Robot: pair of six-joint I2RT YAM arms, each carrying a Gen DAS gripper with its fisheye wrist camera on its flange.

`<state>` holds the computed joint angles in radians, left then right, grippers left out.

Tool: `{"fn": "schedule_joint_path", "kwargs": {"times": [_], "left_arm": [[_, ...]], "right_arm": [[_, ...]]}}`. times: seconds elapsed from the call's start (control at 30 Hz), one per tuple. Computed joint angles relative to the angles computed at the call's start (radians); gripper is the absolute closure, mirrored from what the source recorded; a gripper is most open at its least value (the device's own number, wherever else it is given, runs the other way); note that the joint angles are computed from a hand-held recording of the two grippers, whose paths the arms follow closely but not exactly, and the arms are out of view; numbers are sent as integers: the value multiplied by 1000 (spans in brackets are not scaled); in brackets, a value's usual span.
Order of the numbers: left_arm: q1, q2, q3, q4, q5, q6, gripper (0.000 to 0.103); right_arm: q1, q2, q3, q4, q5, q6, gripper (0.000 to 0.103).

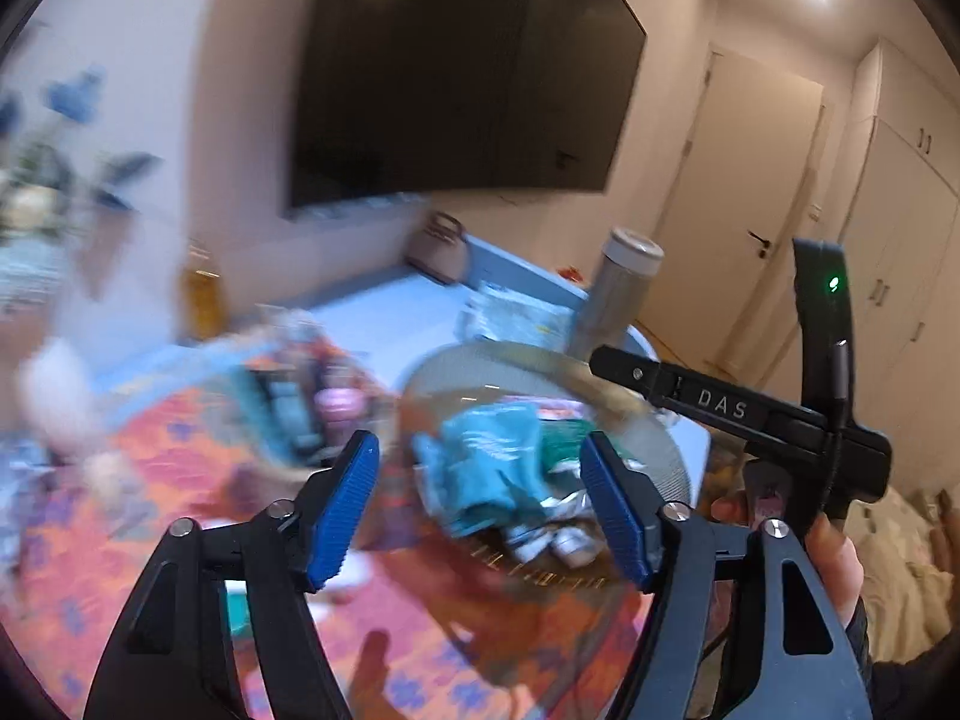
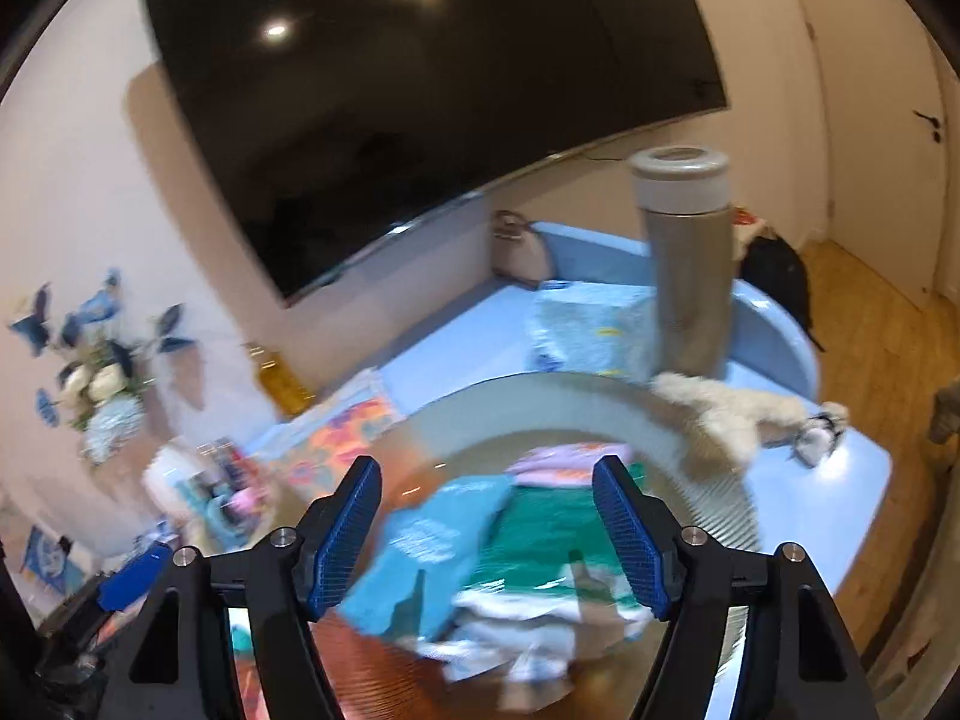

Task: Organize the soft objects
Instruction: 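Move both open tools back over the floral table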

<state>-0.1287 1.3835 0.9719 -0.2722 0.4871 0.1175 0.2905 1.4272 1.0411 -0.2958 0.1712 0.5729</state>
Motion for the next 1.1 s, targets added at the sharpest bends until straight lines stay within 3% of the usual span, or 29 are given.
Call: {"fn": "schedule_joint_path", "kwargs": {"times": [0.1,0.2,0.27,0.4,0.53,0.6,0.8,0.93,1.0,1.1], "left_arm": [[165,-138,-29,-82,62,50,28],[408,-189,61,-292,227,189,28],[566,-222,131,-385,251,244,28],[788,-253,179,-428,200,320,28],[972,-148,154,-448,272,413,28],[1000,-88,115,-400,257,408,28],[994,117,-107,-27,119,304,28],[981,251,-179,136,47,262,28],[990,313,-169,152,49,253,28],[1006,383,-109,90,67,248,28]], "right_arm": [[93,5,9,17,4,10,24],[195,43,55,10,16,5,24],[273,76,90,13,32,0,22],[395,150,129,55,51,-13,16],[490,291,208,63,21,-25,15],[524,356,236,71,16,-30,15],[589,553,292,132,5,-70,15],[605,657,352,97,-14,-87,15],[606,680,383,61,-11,-101,15],[604,688,384,71,-21,-119,15]]}}
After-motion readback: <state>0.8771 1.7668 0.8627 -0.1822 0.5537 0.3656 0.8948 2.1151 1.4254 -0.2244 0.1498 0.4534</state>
